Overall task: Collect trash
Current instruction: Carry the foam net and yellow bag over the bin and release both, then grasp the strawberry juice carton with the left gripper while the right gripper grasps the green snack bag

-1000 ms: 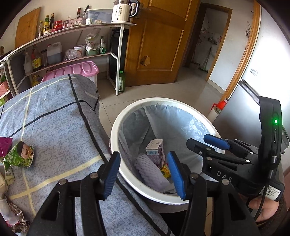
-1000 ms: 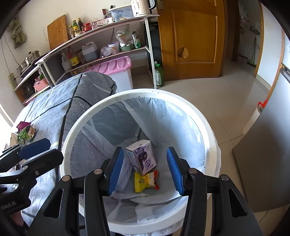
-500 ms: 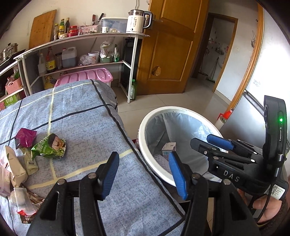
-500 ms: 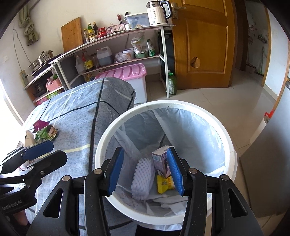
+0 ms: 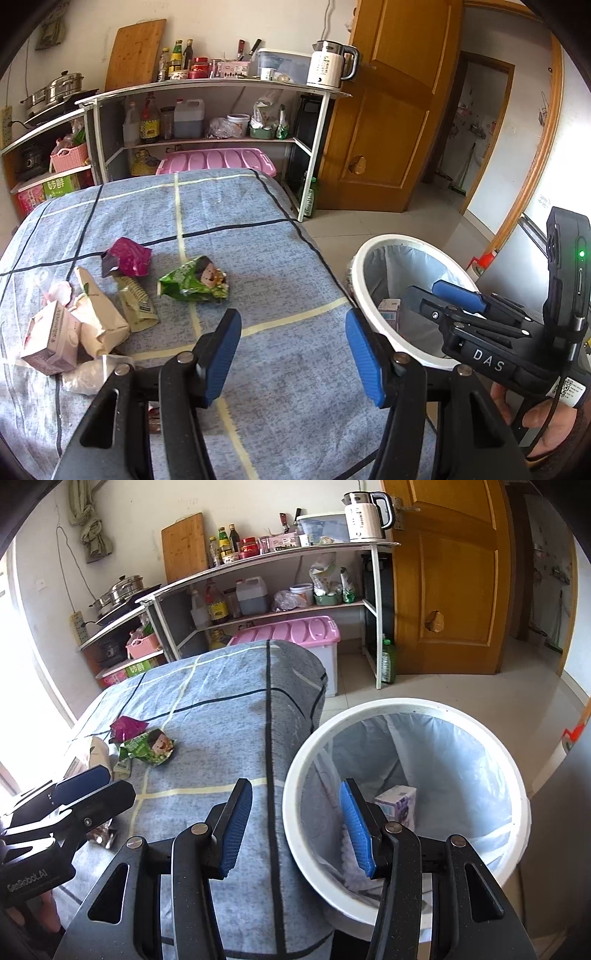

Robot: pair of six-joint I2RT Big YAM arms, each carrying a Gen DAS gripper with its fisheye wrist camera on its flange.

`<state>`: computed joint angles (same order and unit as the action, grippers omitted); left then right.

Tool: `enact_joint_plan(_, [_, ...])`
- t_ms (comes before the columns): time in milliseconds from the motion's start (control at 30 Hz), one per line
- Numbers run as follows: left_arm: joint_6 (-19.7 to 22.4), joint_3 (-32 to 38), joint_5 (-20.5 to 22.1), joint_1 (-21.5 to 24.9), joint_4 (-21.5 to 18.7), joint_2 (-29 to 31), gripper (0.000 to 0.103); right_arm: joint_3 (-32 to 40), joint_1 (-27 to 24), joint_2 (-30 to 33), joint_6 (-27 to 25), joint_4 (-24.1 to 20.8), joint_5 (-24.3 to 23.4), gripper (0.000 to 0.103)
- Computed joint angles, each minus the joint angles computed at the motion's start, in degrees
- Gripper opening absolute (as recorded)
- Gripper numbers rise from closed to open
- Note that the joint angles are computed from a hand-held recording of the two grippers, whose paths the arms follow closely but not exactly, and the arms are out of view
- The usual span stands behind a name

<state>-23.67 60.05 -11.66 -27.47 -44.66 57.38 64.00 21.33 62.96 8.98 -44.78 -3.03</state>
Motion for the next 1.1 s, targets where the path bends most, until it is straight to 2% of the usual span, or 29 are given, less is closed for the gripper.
enact_joint_plan(133, [-0.02, -2.13, -1.54, 3.13, -1.24, -3.42, 0.065, 0.75, 2.56, 1.28, 0.95, 1.15, -0.32, 0.058])
enact_joint_plan(500, [1.19, -8.11, 0.06, 16.81, -4.26, -11.87, 0.068, 4.36, 9.26, 7.09, 1.37, 2.86, -0.24, 0.059])
enact_joint_plan(633, [2.76, -9.40, 3.95, 23.13, -4.65, -13.25, 0.070, 6.01, 11.19, 10.09, 0.89, 3.88, -0.96, 0.059])
enact_joint_plan(767, [3.45, -10.55, 8.28, 29.33, -4.42, -14.43, 0.073, 8.05, 13.72, 13.35, -1.87, 4.22, 0.74, 0.062])
enact_joint_plan(900, [5.16, -10.35, 9.72, 32.64, -5.05, -13.38, 0.075, 10.44, 14.88, 16.23, -2.34, 4.22, 0.01, 0.064])
enact_joint_plan(1100, [6.99, -10.58, 16.80, 37.25, -4.23, -11.92, 0.077, 13.47, 15.70, 19.71, -3.46, 4.51, 0.42, 0.068])
